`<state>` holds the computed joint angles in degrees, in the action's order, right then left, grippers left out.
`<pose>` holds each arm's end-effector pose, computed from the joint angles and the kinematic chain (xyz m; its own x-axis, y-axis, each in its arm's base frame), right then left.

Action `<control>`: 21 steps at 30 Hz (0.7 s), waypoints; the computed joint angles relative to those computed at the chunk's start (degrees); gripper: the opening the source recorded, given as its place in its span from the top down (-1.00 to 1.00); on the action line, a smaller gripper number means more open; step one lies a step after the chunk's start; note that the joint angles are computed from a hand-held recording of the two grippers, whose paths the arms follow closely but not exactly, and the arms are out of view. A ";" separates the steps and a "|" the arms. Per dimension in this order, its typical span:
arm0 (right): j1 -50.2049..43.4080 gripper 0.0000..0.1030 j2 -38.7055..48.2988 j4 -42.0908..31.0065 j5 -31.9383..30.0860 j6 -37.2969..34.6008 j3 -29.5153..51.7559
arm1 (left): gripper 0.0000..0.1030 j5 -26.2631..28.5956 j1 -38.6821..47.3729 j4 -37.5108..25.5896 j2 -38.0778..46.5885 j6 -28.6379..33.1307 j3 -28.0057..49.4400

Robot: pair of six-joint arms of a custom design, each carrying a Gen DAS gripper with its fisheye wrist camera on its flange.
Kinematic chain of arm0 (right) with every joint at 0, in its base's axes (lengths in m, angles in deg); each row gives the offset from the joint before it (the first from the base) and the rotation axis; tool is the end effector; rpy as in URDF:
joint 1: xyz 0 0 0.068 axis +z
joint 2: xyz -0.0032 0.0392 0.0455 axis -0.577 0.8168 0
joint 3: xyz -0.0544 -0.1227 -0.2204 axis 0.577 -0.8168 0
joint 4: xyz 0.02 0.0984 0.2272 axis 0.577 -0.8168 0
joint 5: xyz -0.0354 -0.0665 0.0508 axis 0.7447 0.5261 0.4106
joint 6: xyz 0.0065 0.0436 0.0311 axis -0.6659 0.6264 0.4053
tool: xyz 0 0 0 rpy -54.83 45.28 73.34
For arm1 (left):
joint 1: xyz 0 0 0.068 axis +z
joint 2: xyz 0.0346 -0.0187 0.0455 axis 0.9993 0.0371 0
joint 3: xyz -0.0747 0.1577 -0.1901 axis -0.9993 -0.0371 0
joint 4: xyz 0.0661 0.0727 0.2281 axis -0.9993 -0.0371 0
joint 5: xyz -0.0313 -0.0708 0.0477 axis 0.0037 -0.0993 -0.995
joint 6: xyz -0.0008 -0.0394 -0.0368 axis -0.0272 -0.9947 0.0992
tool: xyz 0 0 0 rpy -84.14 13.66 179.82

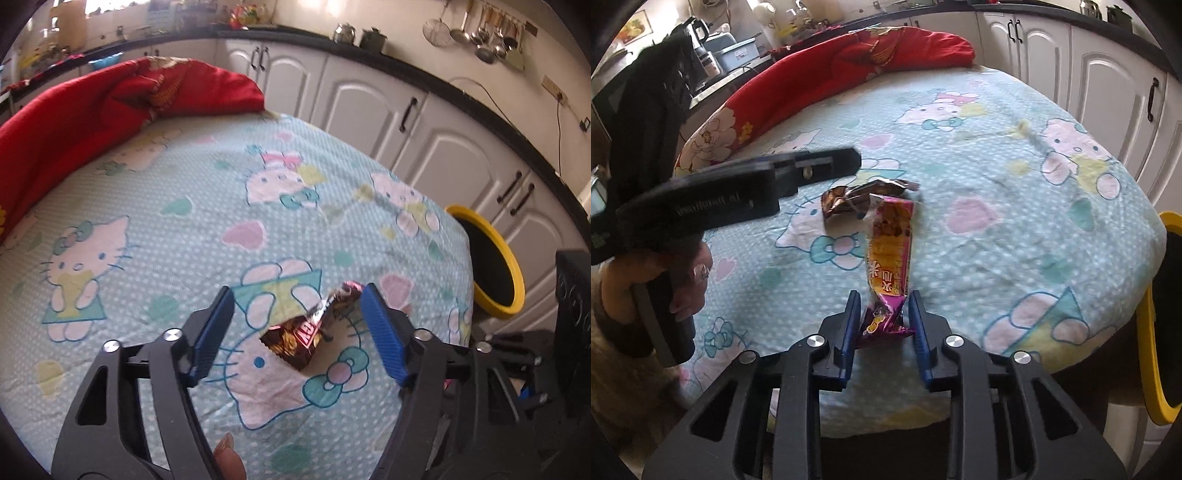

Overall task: Collect trash
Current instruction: 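Grasp the brown wrapper with the left tool while the right tool grasps the orange wrapper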

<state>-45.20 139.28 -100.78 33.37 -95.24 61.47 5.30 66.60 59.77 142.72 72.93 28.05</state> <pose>0.2457 -0.0250 0.2378 -0.8269 -0.1192 -0.5496 -0.3299 0.8943 0.3023 0.3151 -0.1287 0.2479 -0.7332 0.2169 -0.6445 0.4068 0.8994 -0.1601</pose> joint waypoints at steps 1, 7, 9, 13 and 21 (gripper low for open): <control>-0.81 0.54 0.01 0.00 -0.16 -0.50 -0.05 | -0.12 0.27 -0.13 -0.30 0.46 0.38 0.13; -5.15 0.56 0.69 0.23 -0.47 -2.40 0.53 | 0.23 -0.36 -1.50 -1.73 2.81 2.33 0.85; -6.87 0.56 1.27 0.10 -0.75 -3.12 1.17 | 0.33 -1.32 -2.22 -1.75 3.26 2.73 0.81; -10.81 0.56 3.12 -0.33 -1.89 -3.32 3.37 | 0.37 -4.36 -4.38 -1.74 3.97 3.72 1.16; -19.38 0.56 6.02 -2.59 -5.94 -4.98 8.73 | 0.76 -8.66 -9.96 -3.58 6.83 5.00 6.44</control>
